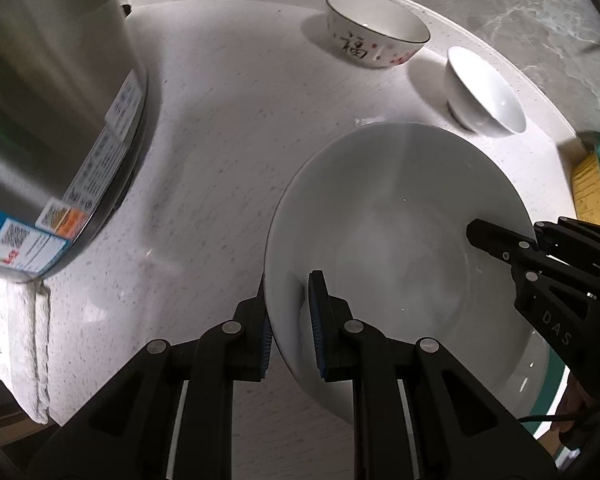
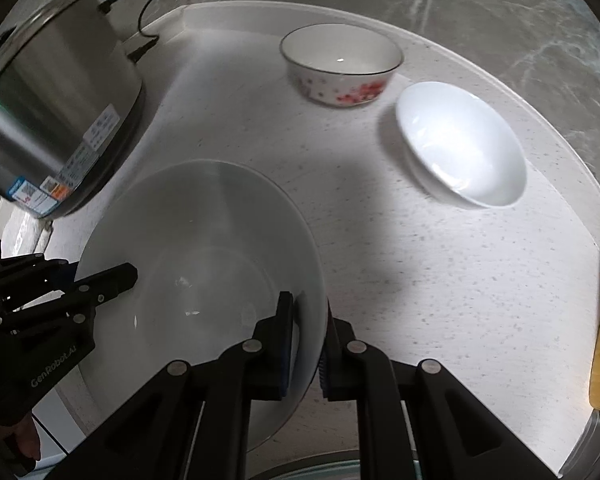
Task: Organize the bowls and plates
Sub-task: 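Lift the white plate with both tools and carry it toward the rice cooker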
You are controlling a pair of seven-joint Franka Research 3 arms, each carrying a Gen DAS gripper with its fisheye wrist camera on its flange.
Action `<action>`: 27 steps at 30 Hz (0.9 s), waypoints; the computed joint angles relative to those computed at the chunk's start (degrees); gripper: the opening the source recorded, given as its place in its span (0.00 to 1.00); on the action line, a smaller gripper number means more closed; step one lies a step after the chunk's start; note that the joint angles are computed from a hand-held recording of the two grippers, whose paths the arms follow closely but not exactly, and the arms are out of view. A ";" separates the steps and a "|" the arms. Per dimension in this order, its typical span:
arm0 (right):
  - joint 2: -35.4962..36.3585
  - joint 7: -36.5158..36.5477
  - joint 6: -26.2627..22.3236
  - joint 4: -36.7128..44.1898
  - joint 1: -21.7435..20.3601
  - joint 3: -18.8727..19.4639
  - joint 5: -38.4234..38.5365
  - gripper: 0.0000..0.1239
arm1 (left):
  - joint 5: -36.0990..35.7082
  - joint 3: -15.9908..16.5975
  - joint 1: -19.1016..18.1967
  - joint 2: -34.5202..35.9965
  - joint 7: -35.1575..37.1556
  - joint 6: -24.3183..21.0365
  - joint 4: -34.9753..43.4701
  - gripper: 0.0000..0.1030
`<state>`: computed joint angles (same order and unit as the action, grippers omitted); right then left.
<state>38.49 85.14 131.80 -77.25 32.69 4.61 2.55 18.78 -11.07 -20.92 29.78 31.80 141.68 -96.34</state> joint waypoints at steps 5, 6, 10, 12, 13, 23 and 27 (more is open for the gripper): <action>0.09 -0.15 1.06 -0.79 0.36 0.11 -0.15 0.10 | 0.31 0.11 0.12 -2.01 -2.25 3.78 -4.94 0.14; 0.53 -0.16 0.92 -0.39 0.40 0.11 -0.15 0.10 | 0.11 -0.06 0.27 -2.20 -2.26 4.00 -5.40 0.14; 2.03 -0.11 0.56 1.74 0.26 -0.01 0.10 0.10 | 1.23 0.45 -0.27 -1.47 -3.12 4.78 -4.96 0.14; 1.98 -0.13 0.91 1.44 0.17 -0.07 0.22 0.10 | 1.52 0.52 -0.25 -1.56 -3.30 5.12 -5.17 0.14; 1.77 -0.37 1.04 1.02 0.07 -0.04 0.26 0.11 | 1.71 0.58 -0.42 -1.72 -3.59 4.90 -5.16 0.14; 0.24 -1.39 4.54 -1.89 -1.30 0.70 2.60 0.28 | 4.64 1.83 -0.98 -4.67 -8.16 5.01 -7.19 0.48; -0.13 -1.88 3.98 -1.39 -2.87 1.24 4.74 0.36 | 4.11 0.90 0.53 -7.36 -7.02 3.50 -7.49 0.53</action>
